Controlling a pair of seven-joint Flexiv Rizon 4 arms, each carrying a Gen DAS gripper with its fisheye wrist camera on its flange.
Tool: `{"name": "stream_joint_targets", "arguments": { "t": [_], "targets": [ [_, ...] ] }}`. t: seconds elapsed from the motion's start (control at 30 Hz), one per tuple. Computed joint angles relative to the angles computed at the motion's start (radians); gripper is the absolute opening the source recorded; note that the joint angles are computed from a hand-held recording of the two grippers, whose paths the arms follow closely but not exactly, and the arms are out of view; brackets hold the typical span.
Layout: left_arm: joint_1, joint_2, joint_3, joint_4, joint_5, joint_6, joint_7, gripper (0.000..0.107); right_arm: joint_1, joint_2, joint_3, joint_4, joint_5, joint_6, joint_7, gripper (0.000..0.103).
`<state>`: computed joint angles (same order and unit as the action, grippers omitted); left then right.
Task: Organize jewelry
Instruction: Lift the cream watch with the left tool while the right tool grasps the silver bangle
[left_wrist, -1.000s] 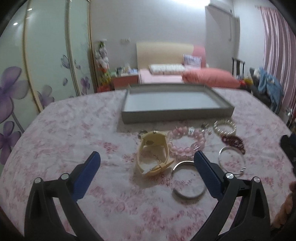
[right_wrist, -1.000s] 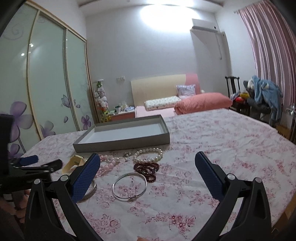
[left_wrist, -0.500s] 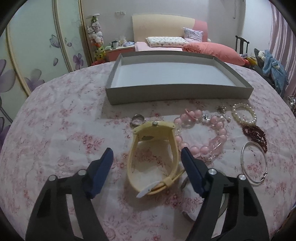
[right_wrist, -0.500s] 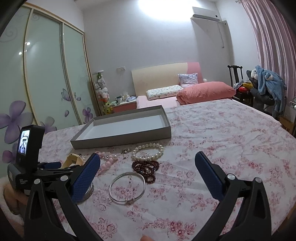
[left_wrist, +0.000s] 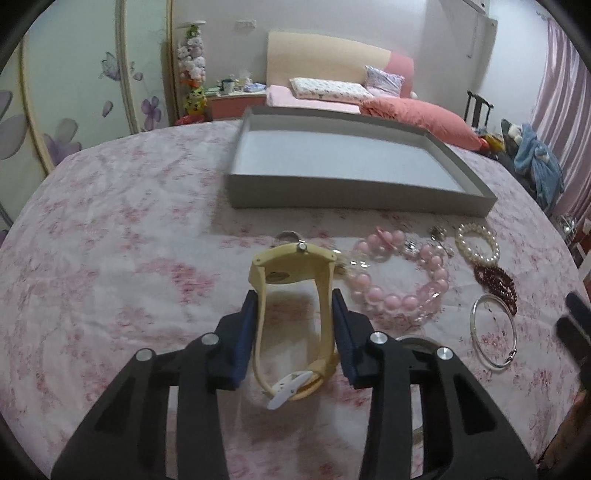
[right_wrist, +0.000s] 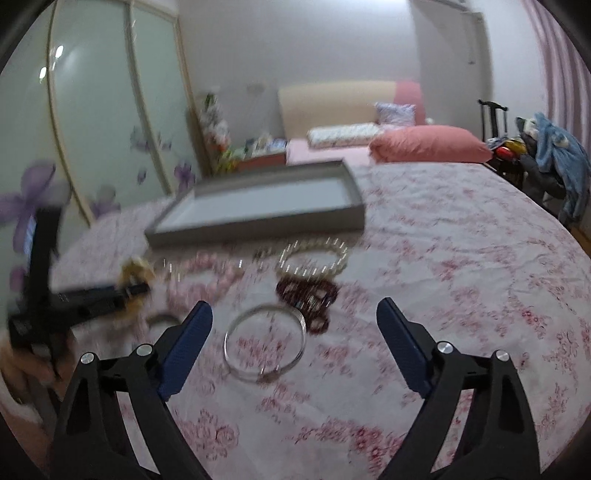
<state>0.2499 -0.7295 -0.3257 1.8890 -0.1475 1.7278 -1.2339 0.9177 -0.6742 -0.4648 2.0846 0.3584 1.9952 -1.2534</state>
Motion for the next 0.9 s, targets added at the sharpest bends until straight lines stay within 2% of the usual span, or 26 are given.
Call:
{"name": "stream_joint_targets", "arguments": {
  "t": [0.2,0.33,0.4,0.57,0.73,0.77,0.83,0.9],
  "targets": [
    [0.104,0.019,-0.068,0.049,0.025,0.043,-0.024,0.039,0.025,0.006,-0.028,-0.009,-0.124,-0.188,0.025,0.090],
    [0.165,0.025,-0.111,0.072,0.057,0.065,-0.045,0.039,-0.017,0.009,0.006,-0.034,-0.207,-0.294,0.073,0.087],
    [0.189,0.026,-0.131,0.081,0.078,0.075,-0.053,0.039,-0.002,0.000,-0.018,-0.036,-0.237,-0.305,0.097,0.087],
    [0.240,0.026,-0.174,0.096,0.128,0.091,-0.070,0.039,-0.031,0.002,-0.006,-0.057,-0.309,-0.334,0.151,0.085],
    [0.244,0.028,-0.174,0.099,0.148,0.091,-0.088,0.039,-0.053,-0.011,0.000,-0.083,-0.377,-0.347,0.206,0.085],
    [0.244,0.029,-0.173,0.099,0.150,0.091,-0.090,0.039,-0.059,-0.012,0.003,-0.085,-0.390,-0.344,0.215,0.083],
    [0.245,0.028,-0.174,0.098,0.154,0.092,-0.093,0.039,-0.069,-0.012,0.005,-0.081,-0.414,-0.327,0.231,0.071],
    [0.250,0.029,-0.176,0.103,0.160,0.097,-0.096,0.039,-0.091,-0.004,0.023,-0.071,-0.439,-0.312,0.242,0.071]
  ]
}}
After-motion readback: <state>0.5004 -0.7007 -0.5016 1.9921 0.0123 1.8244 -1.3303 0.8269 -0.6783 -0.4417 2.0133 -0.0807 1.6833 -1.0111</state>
